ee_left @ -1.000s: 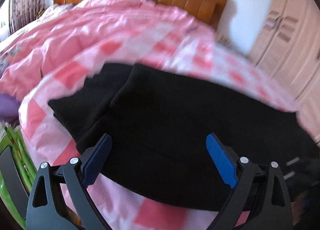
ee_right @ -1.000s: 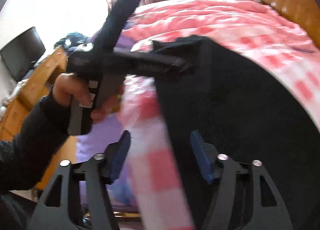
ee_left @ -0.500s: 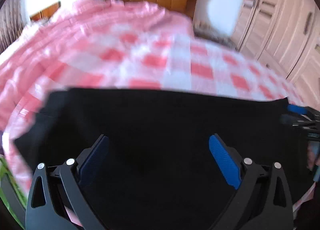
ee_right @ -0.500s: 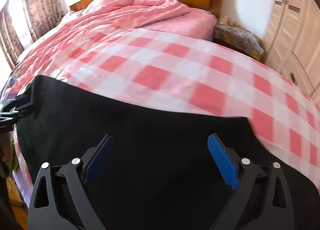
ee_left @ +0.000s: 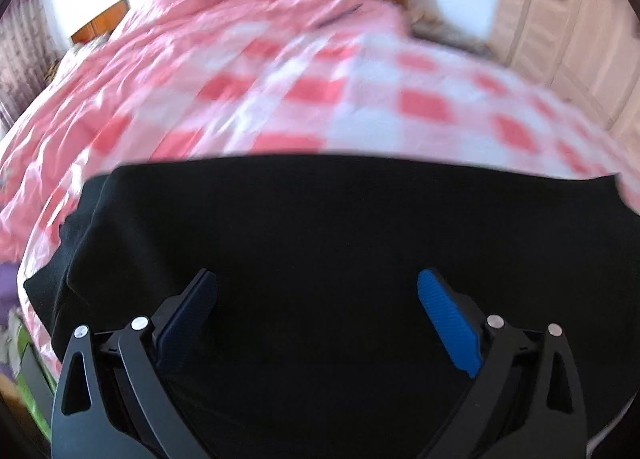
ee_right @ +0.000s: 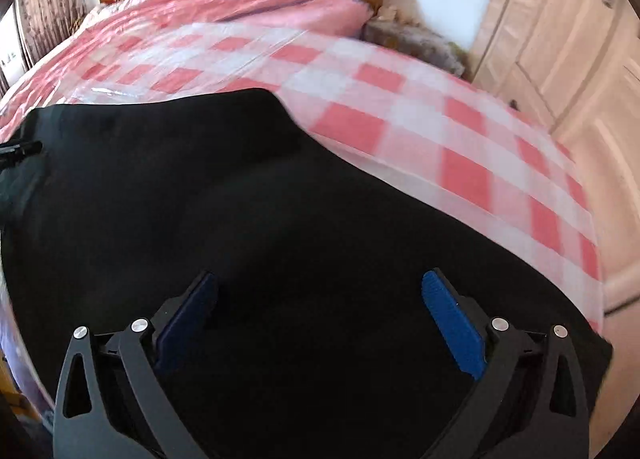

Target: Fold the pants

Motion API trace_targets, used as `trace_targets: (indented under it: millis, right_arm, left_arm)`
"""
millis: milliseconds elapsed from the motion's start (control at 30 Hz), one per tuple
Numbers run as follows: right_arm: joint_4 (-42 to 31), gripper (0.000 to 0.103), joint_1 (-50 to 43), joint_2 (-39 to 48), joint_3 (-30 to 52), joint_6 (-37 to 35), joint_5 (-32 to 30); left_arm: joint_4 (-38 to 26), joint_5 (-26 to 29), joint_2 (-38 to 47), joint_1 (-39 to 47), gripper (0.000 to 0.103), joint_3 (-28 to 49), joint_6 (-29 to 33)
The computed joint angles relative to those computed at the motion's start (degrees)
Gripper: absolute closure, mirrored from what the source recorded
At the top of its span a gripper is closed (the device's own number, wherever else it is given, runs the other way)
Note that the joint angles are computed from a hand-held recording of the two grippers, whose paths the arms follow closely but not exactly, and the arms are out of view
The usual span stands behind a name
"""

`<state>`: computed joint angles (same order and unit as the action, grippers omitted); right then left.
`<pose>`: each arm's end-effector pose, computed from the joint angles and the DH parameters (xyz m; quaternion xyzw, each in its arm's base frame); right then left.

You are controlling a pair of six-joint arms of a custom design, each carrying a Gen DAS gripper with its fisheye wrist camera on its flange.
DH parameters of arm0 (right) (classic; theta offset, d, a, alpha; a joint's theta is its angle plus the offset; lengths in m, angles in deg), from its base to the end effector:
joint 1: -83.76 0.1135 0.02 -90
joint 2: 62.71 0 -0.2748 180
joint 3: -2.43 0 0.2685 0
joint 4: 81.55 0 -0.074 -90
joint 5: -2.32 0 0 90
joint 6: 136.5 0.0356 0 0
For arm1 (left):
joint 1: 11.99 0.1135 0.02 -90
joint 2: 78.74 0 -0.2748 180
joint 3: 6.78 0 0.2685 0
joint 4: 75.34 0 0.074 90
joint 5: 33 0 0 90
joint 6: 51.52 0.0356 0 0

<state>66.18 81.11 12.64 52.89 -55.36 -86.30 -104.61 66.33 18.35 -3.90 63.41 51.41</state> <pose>0.2532 -0.0126 0.1743 -0.0486 0.9579 -0.0398 0.2801 0.3514 0.0441 0.1741 0.0639 0.9517 -0.0236 0.2993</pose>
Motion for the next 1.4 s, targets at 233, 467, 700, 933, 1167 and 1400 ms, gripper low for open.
trace_targets:
  millis: [233,467,700,933,1167,1400]
  right_arm:
    - [-1.6,0.005,-23.04,-6.51,-6.92,-11.21,-11.78]
    - [-11.2,0.005,-33.29,-24.81,-11.77,-19.72,-15.51]
    - [-12.19,0.005,-50.79,-22.01,-14.94,-33.42,-28.6]
    - [-16.31,0.005,-48.14,-29.05,-15.14,-30.74,-24.09]
    - [-13.18,0.005,-55.41,-24.69,-16.48,-36.18,-27.79]
    - [-16.16,0.005,-56.51,-27.91,-16.14,-32.79,-24.22]
  left_arm:
    - [4.26,-4.13,-2.72,-8.65,0.001,-7.19,0.74]
    - [2.26,-2.5,-12.93,-9.86,0.002,-11.78,-2.51]
    - [5.93,-5.34,-12.31,-13.04,0.001,-17.44,-2.11]
    - [4.62,1.42,-18.91,-10.94,0.002,-20.84,-4.53]
    - [14.38,-5.95,-20.13,-21.67,0.001,-28.09,-7.14]
    - [7.99,12.17,-26.11,-5.66,0.002,-26.6,-5.4]
